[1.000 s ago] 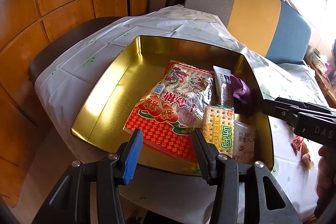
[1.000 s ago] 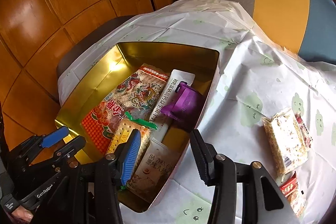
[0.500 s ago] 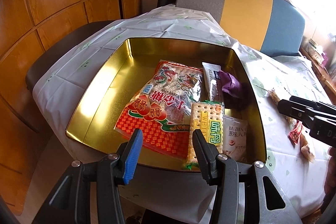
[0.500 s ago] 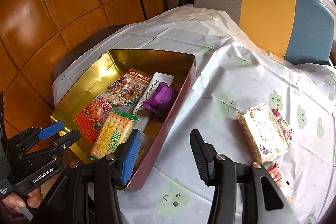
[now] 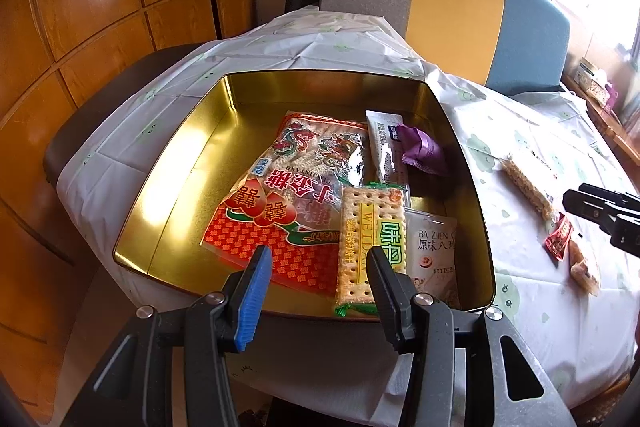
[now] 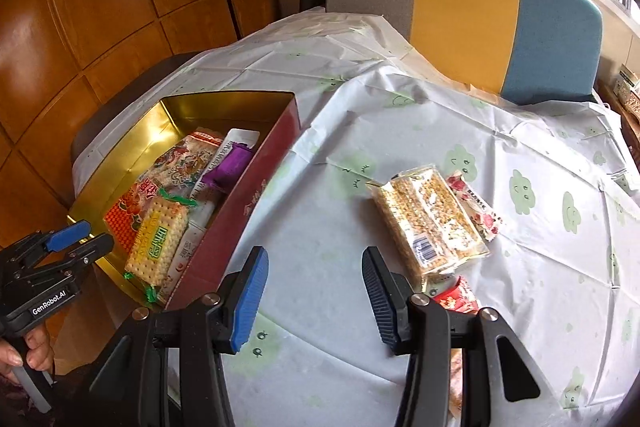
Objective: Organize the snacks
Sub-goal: 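Withdraw both grippers from the tin toward the remaining snacks, then reach the left gripper to the red candy bar and grasp it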
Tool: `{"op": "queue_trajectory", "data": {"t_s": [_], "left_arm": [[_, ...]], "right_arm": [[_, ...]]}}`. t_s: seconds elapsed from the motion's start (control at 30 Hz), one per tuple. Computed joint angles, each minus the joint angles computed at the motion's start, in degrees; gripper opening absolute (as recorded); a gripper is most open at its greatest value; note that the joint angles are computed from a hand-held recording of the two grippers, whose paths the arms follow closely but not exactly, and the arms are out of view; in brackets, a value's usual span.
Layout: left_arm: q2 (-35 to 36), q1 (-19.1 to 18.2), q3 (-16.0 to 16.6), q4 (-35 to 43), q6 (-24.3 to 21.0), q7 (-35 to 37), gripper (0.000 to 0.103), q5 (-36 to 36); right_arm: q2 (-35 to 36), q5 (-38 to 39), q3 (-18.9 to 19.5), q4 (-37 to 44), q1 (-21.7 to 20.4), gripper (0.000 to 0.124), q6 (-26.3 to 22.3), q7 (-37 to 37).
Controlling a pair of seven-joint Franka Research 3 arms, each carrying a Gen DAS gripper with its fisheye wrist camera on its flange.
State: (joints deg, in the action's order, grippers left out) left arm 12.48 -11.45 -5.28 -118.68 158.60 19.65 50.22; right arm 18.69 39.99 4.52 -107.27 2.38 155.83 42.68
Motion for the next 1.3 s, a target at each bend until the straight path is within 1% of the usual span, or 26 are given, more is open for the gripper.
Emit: {"op": "queue_trajectory", "data": {"t_s": [0.2, 0.33, 0.47, 0.53, 0.57, 0.6, 0.63, 0.67, 0.7, 0.73, 0.83, 0.9, 1.07, 1.17, 1.23, 1.3], "left_arm": [[0.2, -0.2, -0.1, 0.2, -0.2, 0.4, 0.050, 0.1], [0.5, 0.3, -0.6, 0.1, 0.7, 2.8, 0.050, -2.7], [0.7, 0.0, -0.6, 0.0, 2.2, 4.2, 0.050, -3.4], [0.9, -0.6, -0.6, 0.4, 2.2, 4.9, 0.050, -3.1], [1.0, -0.6, -0.7, 0.5, 2.4, 5.6, 0.050, -3.3], [1.1, -0.8, -0.8, 0.7, 2.5, 6.2, 0.050, -3.3], [1.3, -1.0, -0.9, 0.9, 2.6, 6.9, 0.050, -3.5], [1.5, -1.1, -1.1, 1.1, 2.8, 7.8, 0.050, -3.8], [1.6, -1.3, -1.2, 1.3, 3.2, 8.5, 0.050, -4.1], [1.7, -1.5, -1.2, 1.4, 3.7, 9.0, 0.050, -4.2], [2.6, -1.9, -1.9, 2.4, 4.0, 12.7, 0.050, -5.9], [3.1, -2.1, -2.5, 3.0, 4.6, 15.4, 0.050, -7.4], [5.1, -2.5, -4.1, 5.4, 7.9, 24.5, 0.050, -12.0], [7.8, -3.2, -5.1, 8.8, 7.4, 30.4, 0.050, -15.3], [9.6, -4.1, -5.3, 11.1, 7.3, 33.4, 0.050, -16.8], [11.6, -3.7, -6.9, 13.6, 6.8, 38.1, 0.050, -19.8]], "right_arm": [[-0.3, -5.3, -2.9, -0.4, -0.3, 0.051, 1.7, 2.4], [-0.2, -10.2, -5.3, -0.6, -1.1, 0.051, 3.8, 5.3], [1.3, -15.5, -8.5, 0.4, -2.1, 0.052, 6.2, 11.6], [2.7, -18.8, -11.0, 1.1, -2.1, 0.052, 7.5, 16.8], [3.4, -19.2, -11.4, 1.5, -2.7, 0.052, 7.8, 19.0], [4.1, -18.4, -11.0, 1.8, -4.0, 0.052, 7.9, 20.4], [4.9, -18.0, -11.3, 2.7, -4.9, 0.052, 6.8, 23.0], [6.2, -20.0, -13.5, 4.7, -4.0, 0.052, 3.4, 28.5], [7.1, -20.1, -13.7, 6.2, -4.7, 0.052, 1.6, 31.5], [7.9, -20.7, -13.6, 7.4, -5.3, 0.052, 0.4, 33.5], [9.0, -26.4, -15.6, 8.6, -4.3, 0.052, -1.8, 39.7], [9.1, -27.5, -14.6, 8.9, -5.4, 0.052, -3.1, 40.5], [8.7, -29.7, -13.3, 8.3, -6.3, 0.052, -2.8, 40.7], [8.5, -29.8, -12.8, 8.1, -6.4, 0.052, -2.2, 40.9], [8.4, -29.7, -12.5, 8.0, -6.6, 0.052, -2.2, 40.8], [8.3, -29.6, -12.3, 7.9, -6.7, 0.052, -2.2, 40.7]]}}
